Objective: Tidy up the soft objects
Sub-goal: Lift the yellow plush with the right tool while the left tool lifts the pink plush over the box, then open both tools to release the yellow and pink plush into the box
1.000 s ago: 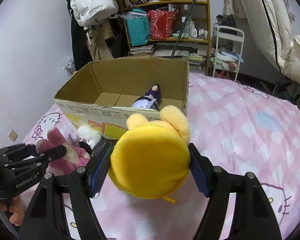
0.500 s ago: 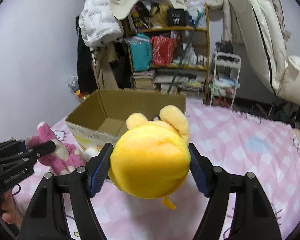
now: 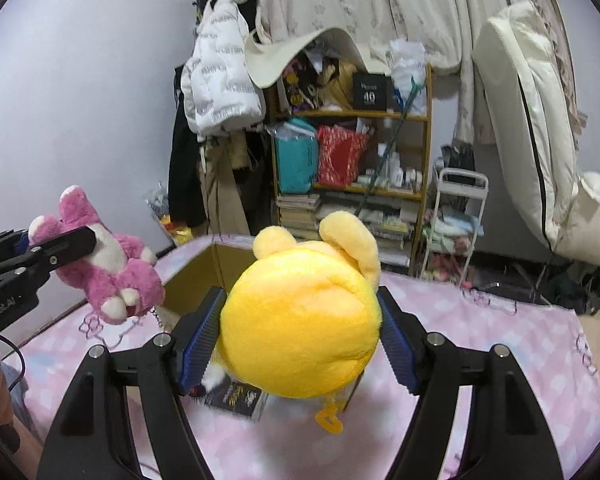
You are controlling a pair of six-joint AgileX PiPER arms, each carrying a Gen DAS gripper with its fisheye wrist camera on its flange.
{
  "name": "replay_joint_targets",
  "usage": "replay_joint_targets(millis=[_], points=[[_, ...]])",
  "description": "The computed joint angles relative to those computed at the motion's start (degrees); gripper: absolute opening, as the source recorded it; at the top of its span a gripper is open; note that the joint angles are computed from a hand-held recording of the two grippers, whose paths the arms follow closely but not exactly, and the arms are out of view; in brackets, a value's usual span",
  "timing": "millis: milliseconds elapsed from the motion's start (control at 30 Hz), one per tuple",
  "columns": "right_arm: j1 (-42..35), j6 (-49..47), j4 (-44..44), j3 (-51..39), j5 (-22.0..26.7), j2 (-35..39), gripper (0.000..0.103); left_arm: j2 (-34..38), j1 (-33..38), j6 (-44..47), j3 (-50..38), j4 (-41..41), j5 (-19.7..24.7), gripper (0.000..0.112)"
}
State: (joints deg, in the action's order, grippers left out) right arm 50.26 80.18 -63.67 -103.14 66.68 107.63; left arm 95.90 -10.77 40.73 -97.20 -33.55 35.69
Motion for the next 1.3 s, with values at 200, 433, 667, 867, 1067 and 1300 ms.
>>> replay_joint_targets(millis=[200, 433, 667, 867, 1067, 1300], points=[[-2.16, -6.05, -1.34, -6.43, -0.13, 1.81, 0.077, 4.57, -1.04, -2.59, -9.34, 1.96, 2.18, 0.029], [-4.59, -11.08, -2.48, -10.82, -0.53, 4.4, 0.078, 11.1, -0.61, -3.15, -20.37, -0.98, 5.73, 0.029], [-5.47, -6.33, -4.79, -6.54, -3.76, 4.1, 0.078, 13.85, -1.4, -2.15, -20.01, -1.31, 3.07, 0.03], [-7.75, -6.14, -3.17, -5.47, -6.48, 5.68, 0.078, 18.69, -2.73, -5.91, -22.74, 3.35, 3.44, 0.03], [-10.79, -3.74, -1.1, -0.69, -11.9, 5.3, 0.078, 24.16, -3.46, -11.28, -28.15, 9.12, 7.65, 0.03], [-13.11, -0.95, 0.72, 2.51, -13.71, 4.64, 0.08, 28.83, -4.06, -14.16, -32.46, 12.43, 12.17, 0.031]])
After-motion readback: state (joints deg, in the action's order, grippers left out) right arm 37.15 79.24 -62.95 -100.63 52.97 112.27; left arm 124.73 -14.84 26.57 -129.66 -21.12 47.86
